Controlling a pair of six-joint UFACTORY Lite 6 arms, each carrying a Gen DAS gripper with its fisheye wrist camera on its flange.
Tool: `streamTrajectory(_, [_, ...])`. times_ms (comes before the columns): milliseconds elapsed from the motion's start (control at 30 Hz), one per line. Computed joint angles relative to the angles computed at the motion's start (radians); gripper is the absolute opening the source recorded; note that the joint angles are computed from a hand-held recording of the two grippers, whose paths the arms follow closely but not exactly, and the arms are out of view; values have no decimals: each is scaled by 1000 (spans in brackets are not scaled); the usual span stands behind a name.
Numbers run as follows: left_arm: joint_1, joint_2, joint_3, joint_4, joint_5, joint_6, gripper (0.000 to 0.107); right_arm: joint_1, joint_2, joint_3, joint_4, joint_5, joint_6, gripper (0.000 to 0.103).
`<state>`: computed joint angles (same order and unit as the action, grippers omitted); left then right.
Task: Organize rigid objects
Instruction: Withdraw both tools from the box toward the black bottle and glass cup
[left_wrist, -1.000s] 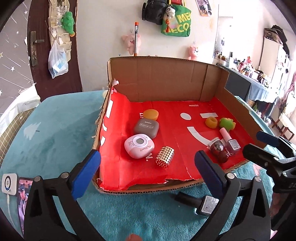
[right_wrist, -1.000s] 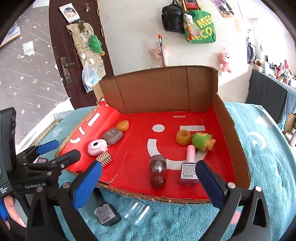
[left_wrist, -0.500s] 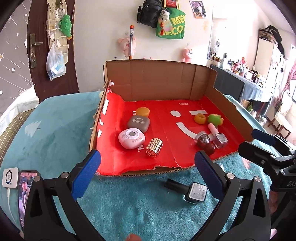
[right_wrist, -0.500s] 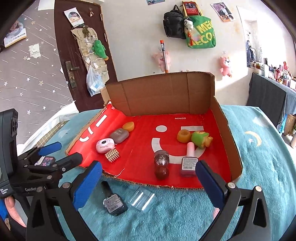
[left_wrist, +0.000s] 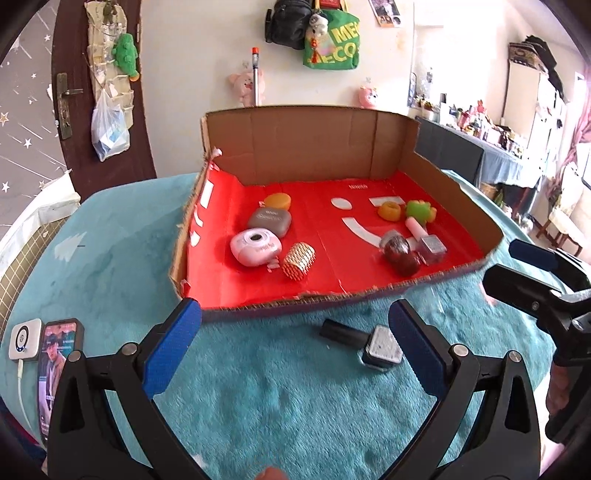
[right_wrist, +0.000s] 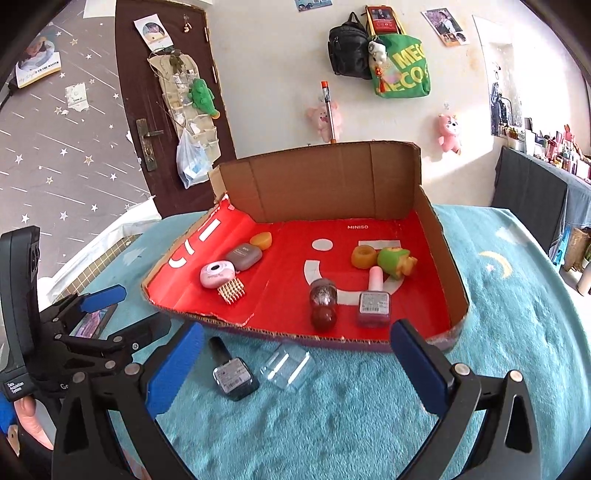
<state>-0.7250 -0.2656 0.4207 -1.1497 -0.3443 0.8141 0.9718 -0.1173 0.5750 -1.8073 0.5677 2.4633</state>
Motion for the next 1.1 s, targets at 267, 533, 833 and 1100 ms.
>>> streamTrajectory(267, [-48,99,12,154,20,-194,103,-4,3,-59,-14,-11,63,103])
streamTrajectory(533, [-89,327,143,163,-5,-243,103,-67,-14,-124,-67,-30,158,103])
streamTrajectory(833, [-127,536,324,-133,-34,5,103,-125,-42,-171,-112,-53,205,103])
streamTrajectory(1100, [-28,432,178,-27,3,-81,103,-146,62,-118,-258,-85,359,103])
